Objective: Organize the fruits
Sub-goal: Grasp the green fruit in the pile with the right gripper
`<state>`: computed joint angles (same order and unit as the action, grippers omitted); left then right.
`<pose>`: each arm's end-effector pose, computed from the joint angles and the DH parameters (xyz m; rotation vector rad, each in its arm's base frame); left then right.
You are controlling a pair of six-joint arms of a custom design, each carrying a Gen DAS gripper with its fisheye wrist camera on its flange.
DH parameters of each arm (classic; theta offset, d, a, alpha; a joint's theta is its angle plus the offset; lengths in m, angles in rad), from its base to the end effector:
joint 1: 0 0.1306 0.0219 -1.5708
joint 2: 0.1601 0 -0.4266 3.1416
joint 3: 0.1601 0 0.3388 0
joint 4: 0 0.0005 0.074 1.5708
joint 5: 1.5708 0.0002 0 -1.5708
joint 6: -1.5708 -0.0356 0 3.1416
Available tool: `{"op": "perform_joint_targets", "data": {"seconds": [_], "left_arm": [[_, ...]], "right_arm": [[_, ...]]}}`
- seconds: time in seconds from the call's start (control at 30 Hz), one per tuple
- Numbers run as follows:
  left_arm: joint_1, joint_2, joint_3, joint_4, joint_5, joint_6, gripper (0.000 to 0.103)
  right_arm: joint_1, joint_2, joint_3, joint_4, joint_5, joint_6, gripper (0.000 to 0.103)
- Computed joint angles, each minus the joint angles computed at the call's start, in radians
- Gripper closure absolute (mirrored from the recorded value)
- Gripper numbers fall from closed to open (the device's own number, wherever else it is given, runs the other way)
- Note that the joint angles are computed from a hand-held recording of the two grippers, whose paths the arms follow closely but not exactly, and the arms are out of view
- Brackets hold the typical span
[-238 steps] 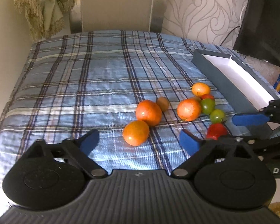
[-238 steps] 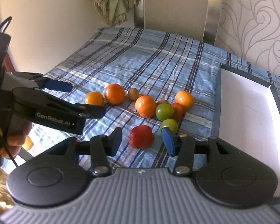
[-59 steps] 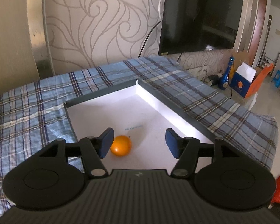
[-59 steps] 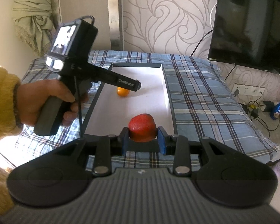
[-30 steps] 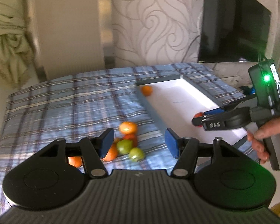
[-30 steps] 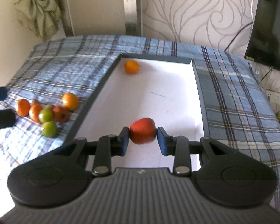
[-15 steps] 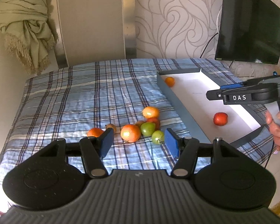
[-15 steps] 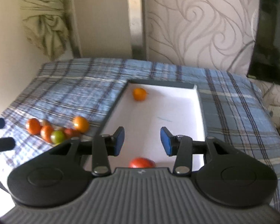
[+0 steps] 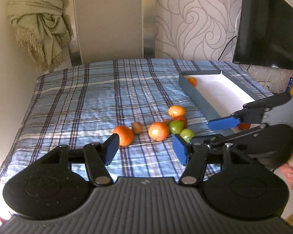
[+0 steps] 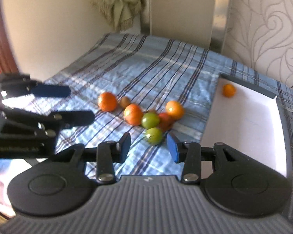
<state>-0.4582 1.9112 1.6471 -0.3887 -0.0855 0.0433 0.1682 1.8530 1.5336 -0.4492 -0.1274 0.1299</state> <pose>0.5756 -0.2810 0.3498 0.4125 2.1883 -0.1808 0.5954 0.1052 0.3336 -0.4095 2.3015 0.1680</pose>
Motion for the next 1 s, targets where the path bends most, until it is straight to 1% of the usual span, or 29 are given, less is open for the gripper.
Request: {"op": "perform_joint_targets", "data": {"seconds": [0.13,0.23,0.33,0.4,0.47,0.5,0.53,0.57,0.7,0.87,1.0], "left_arm": [[0.022,-0.007,-0.019,0.003,0.019,-0.010,0.037],[0.038,-0.010,-0.028,0.003,0.031,-0.022,0.037],[0.055,-0.011,-0.030,-0.001,0.044,-0.036,0.037],[0.065,-0.012,-0.033,0.000,0.052,-0.052,0.037],[0.074,-0.012,-0.033,-0.002,0.062,-0.064,0.037],[0.078,-0.011,-0.033,-0.002,0.066,-0.068,0.037],[0.082,-0.010,-0.031,-0.002,0.071,-0.071,0.037],[0.087,-0.007,-0.027,-0.003,0.078,-0.073,0.037],[0.097,0.007,-0.012,-0.007,0.108,-0.082,0.037],[0.093,0.029,0.017,-0.008,0.152,-0.106,0.037],[0.083,0.046,0.031,-0.008,0.173,-0.118,0.037]], "right_arm": [[0.015,0.046,0.059,-0.059,0.057,-0.035,0.059],[0.024,0.071,0.079,-0.069,0.093,-0.049,0.061],[0.032,0.095,0.102,-0.082,0.111,-0.064,0.063],[0.038,0.109,0.115,-0.089,0.123,-0.071,0.067],[0.042,0.119,0.124,-0.092,0.140,-0.083,0.066],[0.043,0.123,0.127,-0.092,0.147,-0.089,0.068],[0.045,0.124,0.128,-0.089,0.159,-0.094,0.073],[0.047,0.125,0.128,-0.087,0.168,-0.094,0.074],[0.049,0.122,0.129,-0.093,0.171,-0.113,0.075],[0.056,0.090,0.104,-0.099,0.160,-0.119,0.075],[0.047,0.056,0.105,-0.136,0.089,-0.165,0.075]]}}
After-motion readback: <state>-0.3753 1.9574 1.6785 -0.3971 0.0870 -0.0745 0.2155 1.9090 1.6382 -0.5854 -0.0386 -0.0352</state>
